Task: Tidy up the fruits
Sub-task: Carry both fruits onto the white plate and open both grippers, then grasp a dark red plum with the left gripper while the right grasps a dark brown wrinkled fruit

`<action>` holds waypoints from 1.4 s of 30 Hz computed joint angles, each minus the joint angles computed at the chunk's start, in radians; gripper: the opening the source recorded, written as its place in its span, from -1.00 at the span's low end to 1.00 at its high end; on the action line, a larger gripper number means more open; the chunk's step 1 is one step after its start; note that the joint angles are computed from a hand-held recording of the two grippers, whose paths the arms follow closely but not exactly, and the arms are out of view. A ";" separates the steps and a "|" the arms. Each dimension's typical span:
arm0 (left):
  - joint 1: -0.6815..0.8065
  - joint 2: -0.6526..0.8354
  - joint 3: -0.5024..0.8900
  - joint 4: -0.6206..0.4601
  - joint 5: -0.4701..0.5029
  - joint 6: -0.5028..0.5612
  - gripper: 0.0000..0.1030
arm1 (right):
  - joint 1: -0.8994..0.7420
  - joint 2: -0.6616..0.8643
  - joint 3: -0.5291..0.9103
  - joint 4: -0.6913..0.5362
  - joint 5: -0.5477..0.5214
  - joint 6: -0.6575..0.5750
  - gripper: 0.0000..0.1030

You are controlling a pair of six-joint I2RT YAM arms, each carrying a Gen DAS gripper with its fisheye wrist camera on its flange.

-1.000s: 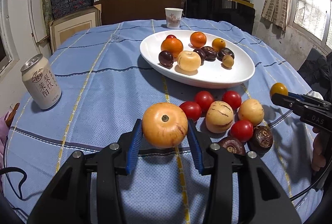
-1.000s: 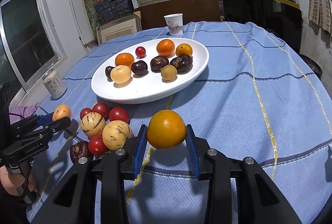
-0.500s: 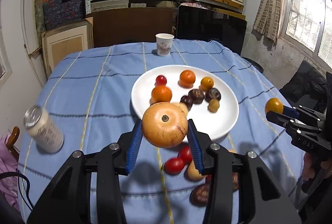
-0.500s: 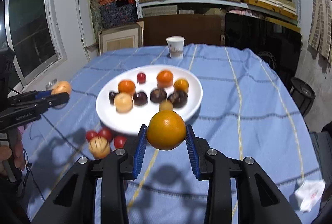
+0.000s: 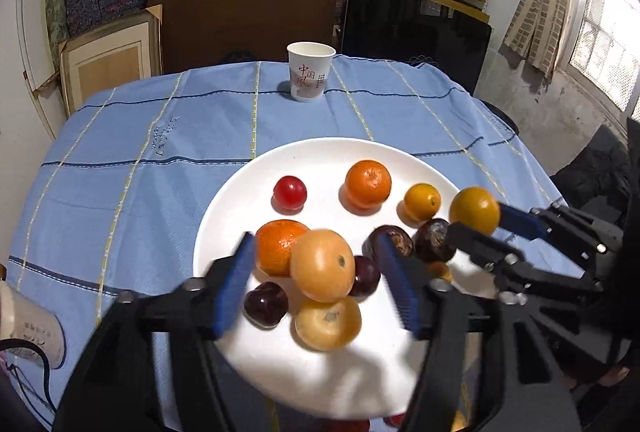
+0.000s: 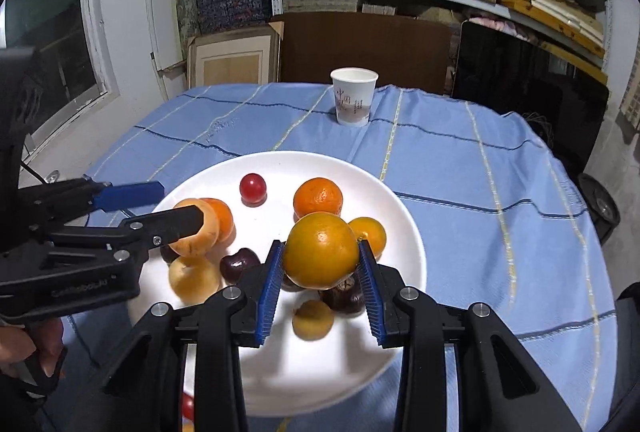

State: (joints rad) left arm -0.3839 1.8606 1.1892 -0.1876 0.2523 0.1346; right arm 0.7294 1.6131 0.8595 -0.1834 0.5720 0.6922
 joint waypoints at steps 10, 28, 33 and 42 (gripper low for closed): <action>0.091 -0.210 -0.189 0.025 0.085 0.009 0.64 | 0.131 -0.152 -0.088 -0.062 0.104 0.112 0.09; 0.280 -0.734 -0.830 0.048 0.117 0.333 0.85 | 0.617 0.224 0.129 -0.327 0.098 0.535 0.08; 0.273 -0.692 -0.852 0.084 0.069 0.357 0.85 | 0.590 0.243 0.131 -0.298 0.064 0.542 -0.17; 0.092 -0.699 -0.875 0.121 -0.050 0.311 0.85 | 0.712 0.165 0.066 -0.378 0.146 0.759 -0.17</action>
